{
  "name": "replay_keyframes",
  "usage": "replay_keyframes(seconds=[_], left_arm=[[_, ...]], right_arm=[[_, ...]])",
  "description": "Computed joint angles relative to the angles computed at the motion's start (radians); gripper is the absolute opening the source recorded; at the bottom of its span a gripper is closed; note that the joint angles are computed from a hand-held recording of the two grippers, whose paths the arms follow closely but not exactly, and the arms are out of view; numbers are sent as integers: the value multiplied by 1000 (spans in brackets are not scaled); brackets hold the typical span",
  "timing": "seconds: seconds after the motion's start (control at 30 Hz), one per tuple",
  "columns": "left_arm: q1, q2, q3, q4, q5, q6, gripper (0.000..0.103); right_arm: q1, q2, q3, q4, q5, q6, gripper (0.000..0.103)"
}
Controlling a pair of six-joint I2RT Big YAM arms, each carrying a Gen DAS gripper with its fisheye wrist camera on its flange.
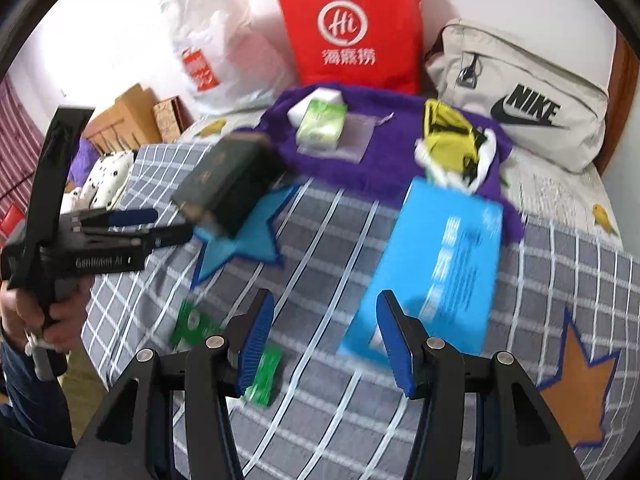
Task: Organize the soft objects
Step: 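Withdraw both grippers from the towel toward the packets on the checked sheet, then grasp the white tomato-print sachet with the right gripper while the left moves toward the green packet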
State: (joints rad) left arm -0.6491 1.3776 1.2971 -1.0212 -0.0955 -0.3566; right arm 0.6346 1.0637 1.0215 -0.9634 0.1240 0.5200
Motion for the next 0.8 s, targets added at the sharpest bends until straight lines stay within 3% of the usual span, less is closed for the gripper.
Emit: replay_keyframes(seconds=[0.17,0.43,0.63,0.8], left_arm=[[-2,-58,-83,34,13,-23,76],[16,-144,-208,85,54,-26,76],[36,-165,-256,111,85,-21,76],[64,-178,-276,127,113,-22,76]], right_arm=[[115,-21,-81,64,-22,44,53],[271,47,-109,128,34,41,54],[312,127,-78,121,78,8,65],[312,164,-56,126,92,-12,81]])
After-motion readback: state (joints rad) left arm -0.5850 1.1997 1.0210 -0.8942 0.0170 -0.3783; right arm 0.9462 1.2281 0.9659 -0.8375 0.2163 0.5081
